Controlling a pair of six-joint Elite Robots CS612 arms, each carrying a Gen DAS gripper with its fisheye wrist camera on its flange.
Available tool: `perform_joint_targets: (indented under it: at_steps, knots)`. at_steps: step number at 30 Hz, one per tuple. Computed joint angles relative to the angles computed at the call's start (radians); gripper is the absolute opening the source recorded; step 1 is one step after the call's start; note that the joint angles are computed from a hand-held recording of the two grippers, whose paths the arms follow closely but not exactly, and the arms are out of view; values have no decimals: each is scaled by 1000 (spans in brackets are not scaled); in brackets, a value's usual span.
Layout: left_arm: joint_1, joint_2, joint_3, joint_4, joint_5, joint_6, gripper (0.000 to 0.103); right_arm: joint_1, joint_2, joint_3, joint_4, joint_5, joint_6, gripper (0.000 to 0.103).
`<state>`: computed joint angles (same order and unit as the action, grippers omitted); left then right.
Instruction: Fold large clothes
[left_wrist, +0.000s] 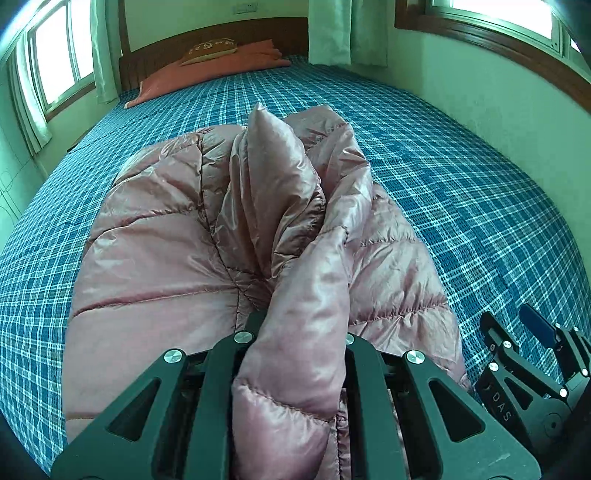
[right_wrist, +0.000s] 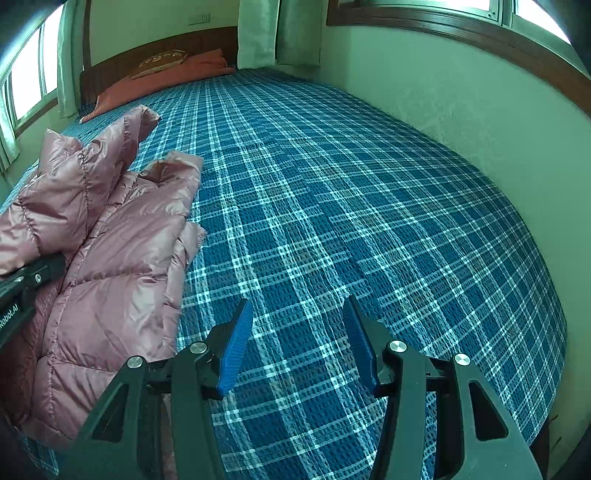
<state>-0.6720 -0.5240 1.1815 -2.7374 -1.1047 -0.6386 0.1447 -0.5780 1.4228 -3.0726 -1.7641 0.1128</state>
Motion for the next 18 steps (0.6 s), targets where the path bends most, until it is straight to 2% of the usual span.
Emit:
perform_joint_targets:
  at_steps: [6,18]
  knots:
    - [-5,37,-37,10,7,21,11,-2,8,-16,53,13,12,51]
    - [-20,47,-50,27,76,76,11,-6,-7,-11,76,6,14,51]
